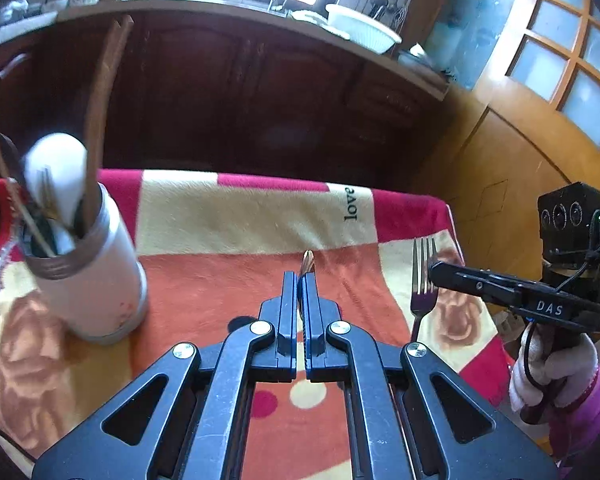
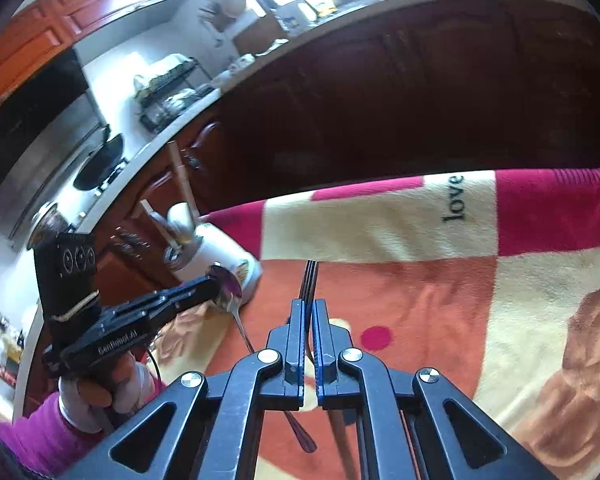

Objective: Organize utensils
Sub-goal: 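Lift the spoon and fork and carry them over the jar with both grippers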

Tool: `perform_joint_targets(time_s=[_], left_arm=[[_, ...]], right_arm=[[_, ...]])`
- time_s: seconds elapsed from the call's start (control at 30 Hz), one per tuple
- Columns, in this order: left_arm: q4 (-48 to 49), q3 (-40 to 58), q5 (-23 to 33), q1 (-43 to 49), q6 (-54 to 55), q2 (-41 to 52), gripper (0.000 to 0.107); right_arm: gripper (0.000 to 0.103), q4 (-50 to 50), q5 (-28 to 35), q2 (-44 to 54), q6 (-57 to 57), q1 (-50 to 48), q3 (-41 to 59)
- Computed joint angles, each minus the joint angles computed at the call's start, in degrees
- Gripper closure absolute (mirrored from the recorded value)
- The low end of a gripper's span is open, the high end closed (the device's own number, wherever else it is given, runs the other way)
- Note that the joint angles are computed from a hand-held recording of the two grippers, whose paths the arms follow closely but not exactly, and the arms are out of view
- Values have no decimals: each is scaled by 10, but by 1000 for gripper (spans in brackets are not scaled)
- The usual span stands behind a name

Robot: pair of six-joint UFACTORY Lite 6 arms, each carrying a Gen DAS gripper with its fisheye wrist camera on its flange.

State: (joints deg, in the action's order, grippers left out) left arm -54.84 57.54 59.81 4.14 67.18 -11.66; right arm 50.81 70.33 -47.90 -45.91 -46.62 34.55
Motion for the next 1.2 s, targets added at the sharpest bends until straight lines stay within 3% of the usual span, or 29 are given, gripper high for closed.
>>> perform_joint_targets(time_s=[0.27, 0.43, 0.6, 0.87, 1.03, 1.2], left_arm=[[-10, 42, 90, 106, 7, -23, 106], [-22, 121, 140, 174, 4, 15, 106], [-39, 242, 154, 221, -19, 86, 106], [-25, 417, 77, 226, -59, 201, 106], [-10, 435, -16, 197, -42, 231, 106], [-8, 453, -82, 170, -27, 262, 106]], right_arm=[[102, -3, 13, -41, 67, 56, 59], [102, -35, -91, -10, 161, 215, 124], [102, -86, -194, 67, 256, 369, 213], [102, -183, -306, 268, 375, 550, 438], [102, -226, -335, 408, 419, 612, 589], [102, -225, -350, 513, 421, 642, 673]])
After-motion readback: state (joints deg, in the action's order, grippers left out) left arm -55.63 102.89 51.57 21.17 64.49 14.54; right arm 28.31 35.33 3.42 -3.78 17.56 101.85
